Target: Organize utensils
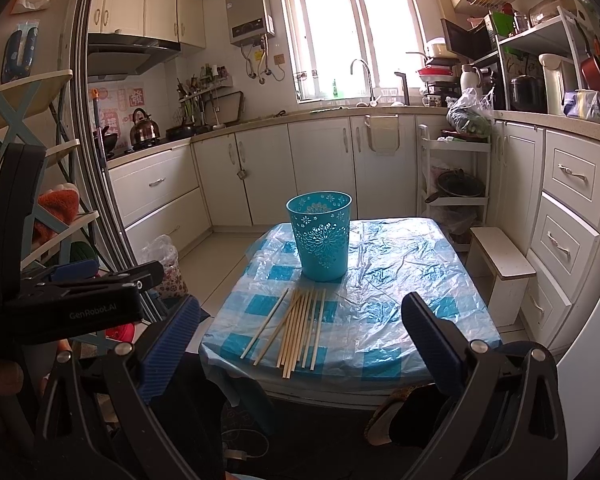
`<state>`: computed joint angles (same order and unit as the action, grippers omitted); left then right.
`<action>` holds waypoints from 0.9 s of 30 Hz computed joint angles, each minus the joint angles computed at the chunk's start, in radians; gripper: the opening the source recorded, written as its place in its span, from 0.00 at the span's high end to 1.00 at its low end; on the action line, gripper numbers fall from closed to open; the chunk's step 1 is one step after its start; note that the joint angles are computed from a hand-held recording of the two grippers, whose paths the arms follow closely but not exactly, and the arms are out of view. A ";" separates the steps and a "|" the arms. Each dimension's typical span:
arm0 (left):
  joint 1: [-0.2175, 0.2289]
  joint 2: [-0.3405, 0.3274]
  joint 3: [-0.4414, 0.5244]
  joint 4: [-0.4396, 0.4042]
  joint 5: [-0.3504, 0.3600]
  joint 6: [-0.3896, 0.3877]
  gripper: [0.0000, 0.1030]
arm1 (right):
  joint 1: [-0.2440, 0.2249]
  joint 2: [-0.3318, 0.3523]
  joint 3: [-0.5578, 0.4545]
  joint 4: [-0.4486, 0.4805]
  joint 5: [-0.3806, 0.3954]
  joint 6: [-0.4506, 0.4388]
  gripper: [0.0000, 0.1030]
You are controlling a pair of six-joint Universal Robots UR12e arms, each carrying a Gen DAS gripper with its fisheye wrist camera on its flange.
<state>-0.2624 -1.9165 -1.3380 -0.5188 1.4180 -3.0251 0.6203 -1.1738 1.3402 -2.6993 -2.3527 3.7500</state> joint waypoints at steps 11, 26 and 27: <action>-0.001 -0.003 0.002 0.001 0.003 -0.002 0.06 | 0.000 -0.001 0.001 -0.002 -0.001 -0.003 0.06; -0.016 -0.073 0.068 -0.052 0.029 0.024 0.06 | -0.037 0.019 0.009 -0.037 0.057 -0.083 0.13; -0.018 -0.089 0.086 -0.066 0.030 0.027 0.06 | -0.046 0.023 0.010 -0.027 0.070 -0.095 0.22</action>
<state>-0.2804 -2.0060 -1.2523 -0.5844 1.4477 -2.9982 0.5741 -1.1508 1.3497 -2.7266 -2.2826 3.6547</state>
